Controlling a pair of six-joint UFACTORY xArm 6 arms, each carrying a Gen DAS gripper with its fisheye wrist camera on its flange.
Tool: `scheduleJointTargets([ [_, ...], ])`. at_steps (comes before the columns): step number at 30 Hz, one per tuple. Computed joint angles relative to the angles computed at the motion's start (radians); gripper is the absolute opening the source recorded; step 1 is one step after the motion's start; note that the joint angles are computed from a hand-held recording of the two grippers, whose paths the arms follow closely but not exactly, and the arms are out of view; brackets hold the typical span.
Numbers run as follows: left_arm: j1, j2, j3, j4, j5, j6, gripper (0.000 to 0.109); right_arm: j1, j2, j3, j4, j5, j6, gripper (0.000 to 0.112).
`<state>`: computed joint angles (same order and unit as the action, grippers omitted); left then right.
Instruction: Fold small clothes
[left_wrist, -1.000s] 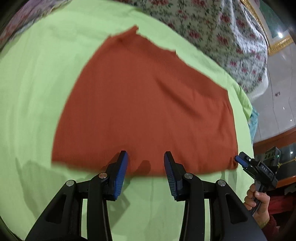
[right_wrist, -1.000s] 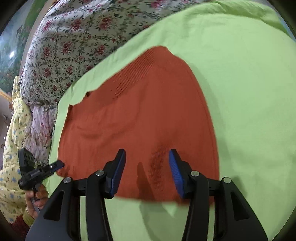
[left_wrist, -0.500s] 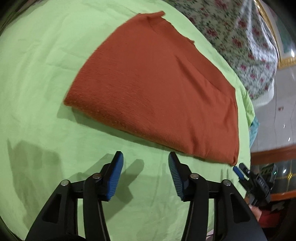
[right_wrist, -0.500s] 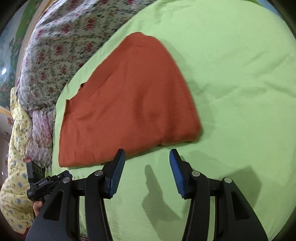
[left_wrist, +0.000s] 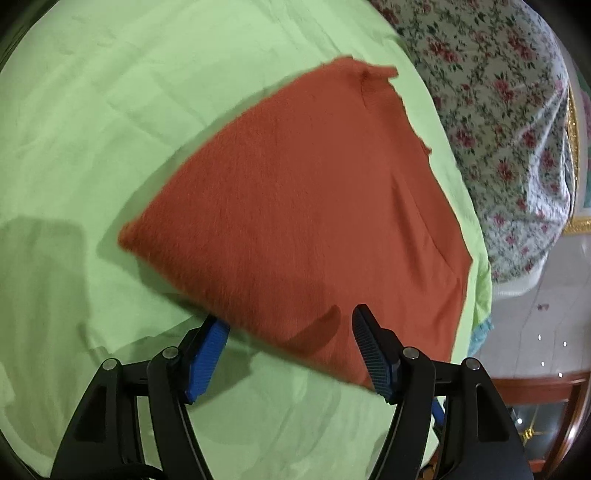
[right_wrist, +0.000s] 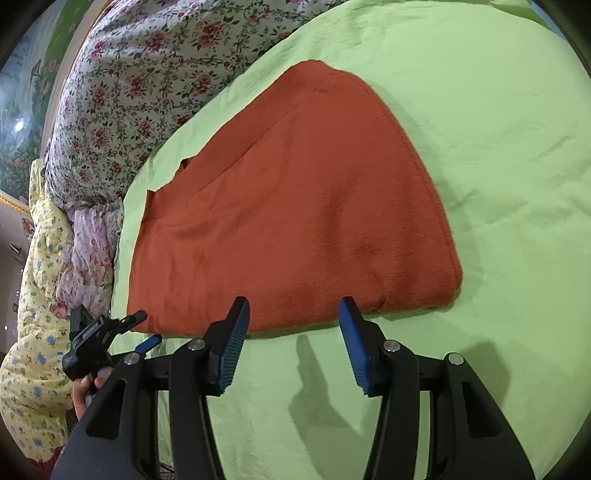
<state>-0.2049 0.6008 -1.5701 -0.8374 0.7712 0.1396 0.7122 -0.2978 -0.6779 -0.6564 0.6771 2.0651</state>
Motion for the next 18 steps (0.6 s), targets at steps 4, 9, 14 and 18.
scheduleJointTargets([
  [4,-0.014,0.032,-0.027,0.009,-0.099,-0.022,0.069,-0.009,0.003,-0.004,0.007,-0.006,-0.015,0.052],
  [9,-0.022,0.074,-0.082,0.051,-0.149,-0.053,0.066,-0.041,0.003,-0.001,0.012,-0.032,-0.048,0.052],
  [14,-0.039,0.081,-0.097,0.118,-0.168,-0.056,0.044,-0.081,0.008,-0.005,0.010,-0.064,-0.094,0.052],
  [18,-0.051,0.067,-0.094,0.125,-0.185,-0.018,0.022,-0.116,0.009,-0.006,0.010,-0.087,-0.130,0.052],
])
